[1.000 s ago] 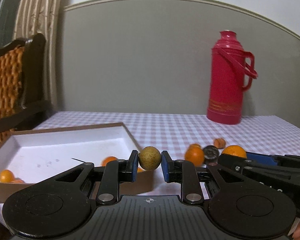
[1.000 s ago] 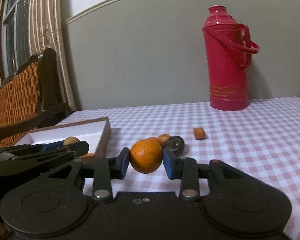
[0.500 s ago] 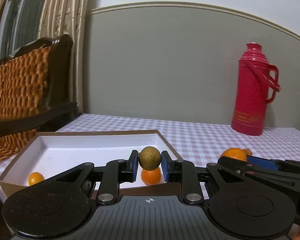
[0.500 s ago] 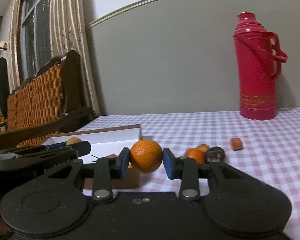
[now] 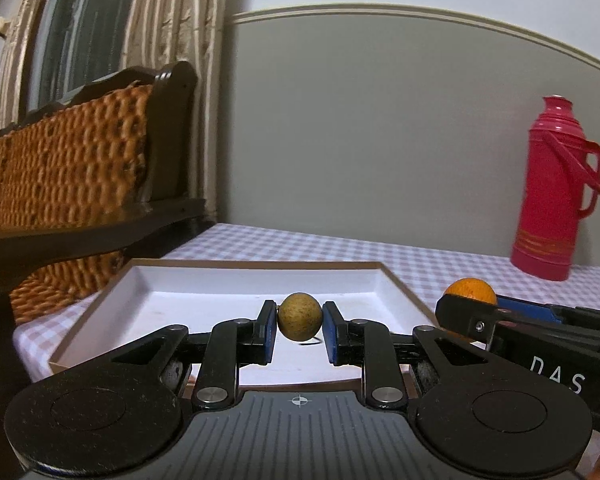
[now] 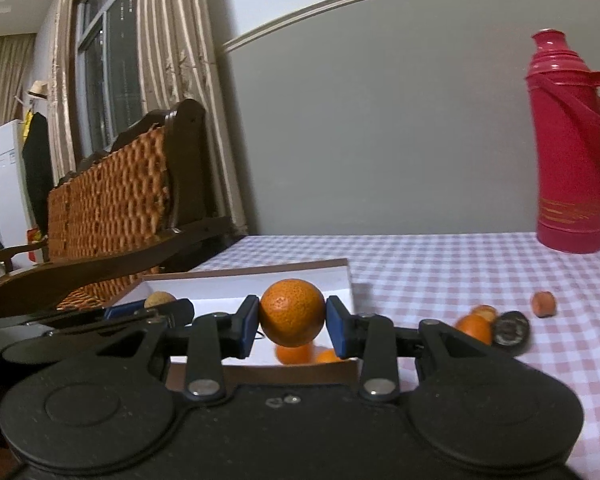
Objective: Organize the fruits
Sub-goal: 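Carry both held fruits over the white box with both tools, then open both tools to drop the fruits into the white box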
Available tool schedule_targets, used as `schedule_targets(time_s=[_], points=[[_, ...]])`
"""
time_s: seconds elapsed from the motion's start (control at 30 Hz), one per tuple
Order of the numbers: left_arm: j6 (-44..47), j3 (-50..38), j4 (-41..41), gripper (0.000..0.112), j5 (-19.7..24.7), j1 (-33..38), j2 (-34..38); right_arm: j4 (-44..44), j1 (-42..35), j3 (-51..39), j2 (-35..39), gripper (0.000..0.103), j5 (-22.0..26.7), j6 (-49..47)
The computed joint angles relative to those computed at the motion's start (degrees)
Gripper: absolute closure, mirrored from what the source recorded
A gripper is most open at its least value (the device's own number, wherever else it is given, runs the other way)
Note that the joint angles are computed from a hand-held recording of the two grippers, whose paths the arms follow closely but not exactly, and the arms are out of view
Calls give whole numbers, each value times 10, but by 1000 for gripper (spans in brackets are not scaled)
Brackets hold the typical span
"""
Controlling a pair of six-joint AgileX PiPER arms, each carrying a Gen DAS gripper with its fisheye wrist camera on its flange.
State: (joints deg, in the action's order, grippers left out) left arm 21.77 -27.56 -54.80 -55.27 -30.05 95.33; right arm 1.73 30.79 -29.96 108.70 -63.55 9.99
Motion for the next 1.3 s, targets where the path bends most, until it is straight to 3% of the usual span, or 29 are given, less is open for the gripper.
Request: schedule_targets(time_s=[0.7,1.0,1.1,1.13,1.17,1.2,1.23,1.27,1.3], points=[[-21,-3,47,87,35,143,8,1,35,-128,45,76,92,-8],[4,-68,48,87,85,203,56,24,35,-198,81,75,151,-35],[26,-97,32,87,124,219,72,67,41,-215,98,64,152,-78],[31,-103,22,84,133,221,74,76,42,-212,99,51,141,-83],[30,-103,18,77,140,221,73,74,40,-202,99,44,120,-74],[21,-97,23,51,139,219,67,70,37,-186,97,42,90,-63],[16,-88,20,18,122,210,59,72,37,-172,93,35,67,-61],[14,-77,5,9,90,193,53,75,36,-157,88,26,48,-59],[8,-70,1,9,59,181,50,75,34,-147,85,22,29,-51]])
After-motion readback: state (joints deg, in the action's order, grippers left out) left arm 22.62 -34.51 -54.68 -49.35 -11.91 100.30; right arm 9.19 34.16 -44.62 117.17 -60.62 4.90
